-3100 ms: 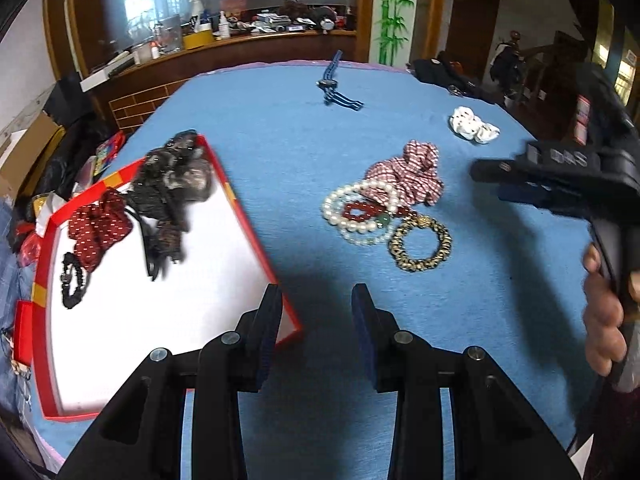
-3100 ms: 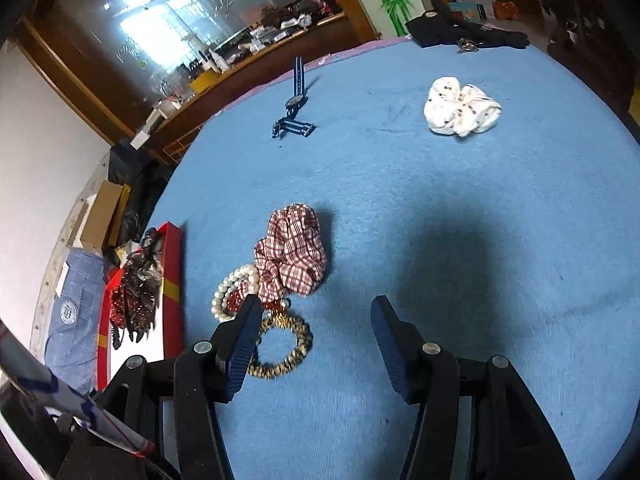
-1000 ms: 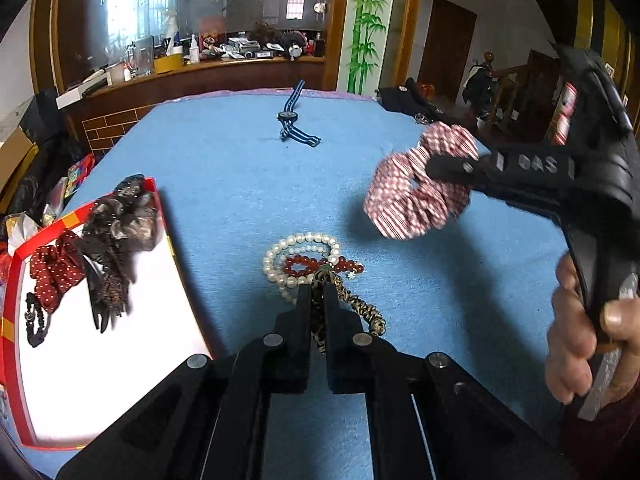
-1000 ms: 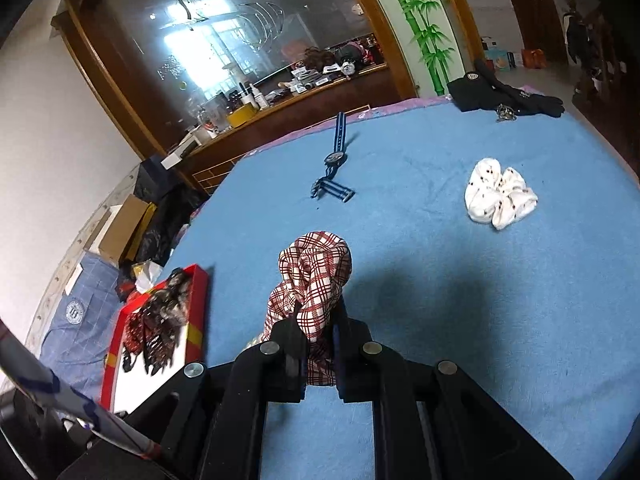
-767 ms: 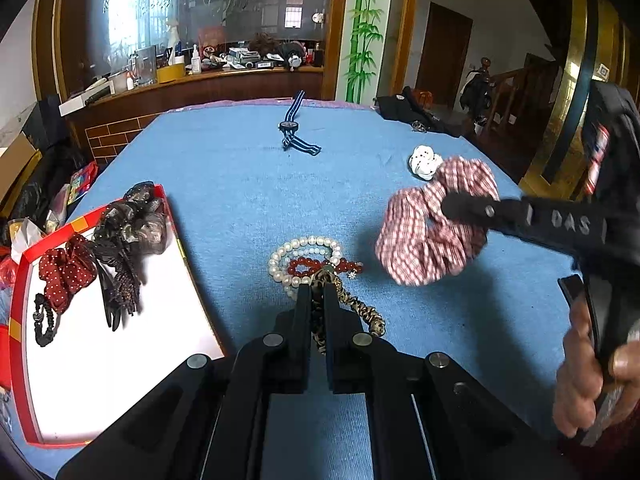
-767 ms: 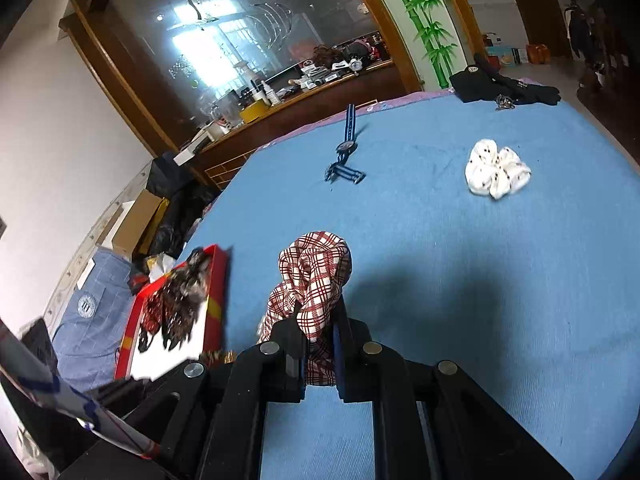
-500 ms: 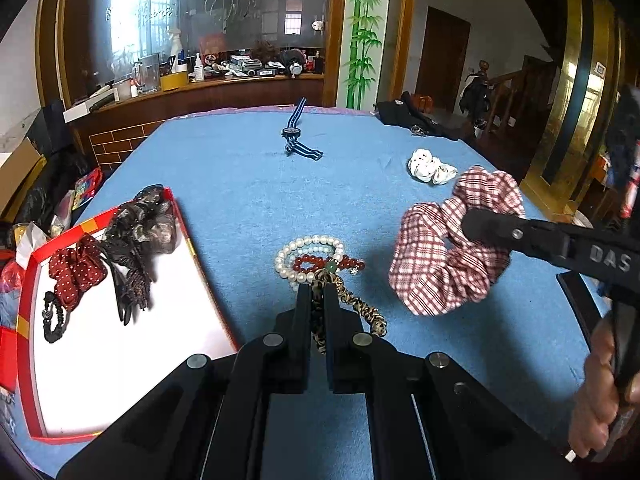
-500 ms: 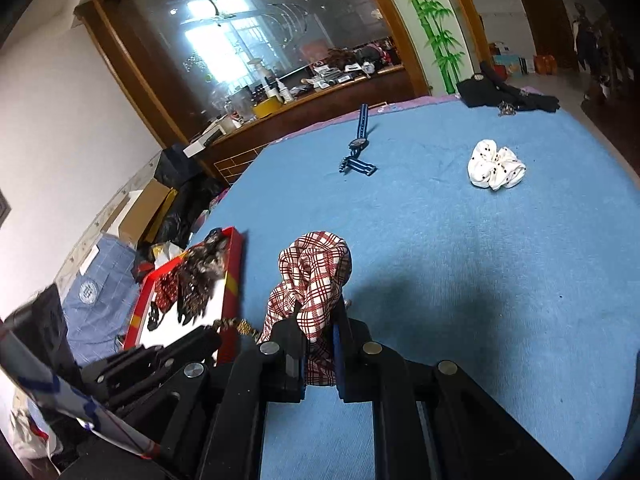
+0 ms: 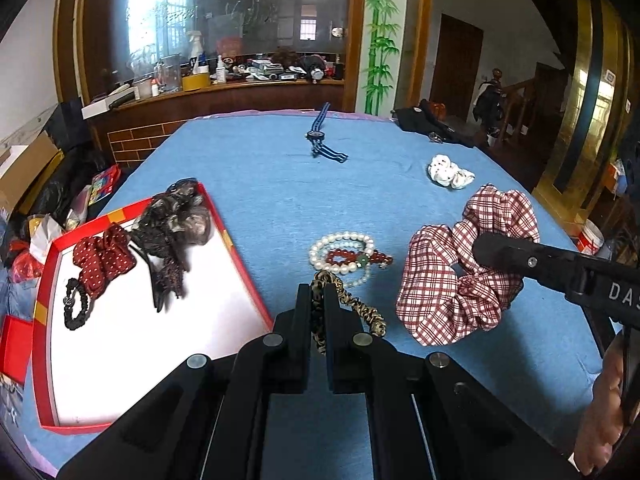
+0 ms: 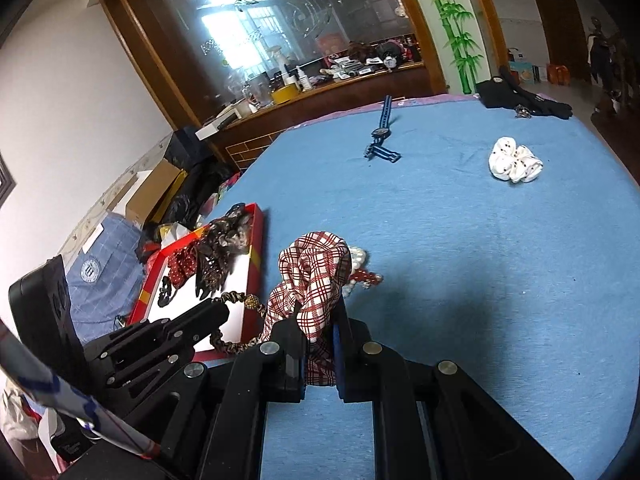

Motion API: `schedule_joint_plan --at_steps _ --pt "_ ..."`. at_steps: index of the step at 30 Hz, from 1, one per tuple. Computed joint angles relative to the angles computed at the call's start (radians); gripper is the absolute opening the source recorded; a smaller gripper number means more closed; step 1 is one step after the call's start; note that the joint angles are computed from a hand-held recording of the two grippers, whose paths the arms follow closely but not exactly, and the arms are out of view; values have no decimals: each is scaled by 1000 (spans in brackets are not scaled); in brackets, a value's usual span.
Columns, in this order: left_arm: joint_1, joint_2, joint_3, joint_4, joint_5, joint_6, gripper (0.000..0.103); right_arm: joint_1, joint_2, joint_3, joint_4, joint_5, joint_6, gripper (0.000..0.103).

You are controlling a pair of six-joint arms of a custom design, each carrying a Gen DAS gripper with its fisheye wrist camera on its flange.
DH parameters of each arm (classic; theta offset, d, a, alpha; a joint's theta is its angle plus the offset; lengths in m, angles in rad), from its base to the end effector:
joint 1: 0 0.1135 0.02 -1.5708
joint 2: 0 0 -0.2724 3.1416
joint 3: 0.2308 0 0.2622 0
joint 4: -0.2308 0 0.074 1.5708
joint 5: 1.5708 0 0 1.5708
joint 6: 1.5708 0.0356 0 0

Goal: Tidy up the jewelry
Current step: 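Carry the plaid scrunchie with the right tool while the left tool carries the beaded bracelet to the box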

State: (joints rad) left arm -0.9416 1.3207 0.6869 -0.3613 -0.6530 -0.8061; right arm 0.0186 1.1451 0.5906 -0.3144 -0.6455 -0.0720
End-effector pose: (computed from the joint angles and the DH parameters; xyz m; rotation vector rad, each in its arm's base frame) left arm 0.1643 -0.1890 0.1888 -0.0740 2.2989 -0.0222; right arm 0.2218 0.0255 0.2000 -0.3896 2.3096 0.7545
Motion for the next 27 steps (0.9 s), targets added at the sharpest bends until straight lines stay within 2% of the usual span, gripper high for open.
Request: schedule_joint_plan --at_steps 15,27 --pt "35 -169 -102 -43 -23 -31 5 161 -47 2 0 99 63 11" --pt "82 -364 -200 -141 -43 -72 5 364 -45 16 33 208 144 11"
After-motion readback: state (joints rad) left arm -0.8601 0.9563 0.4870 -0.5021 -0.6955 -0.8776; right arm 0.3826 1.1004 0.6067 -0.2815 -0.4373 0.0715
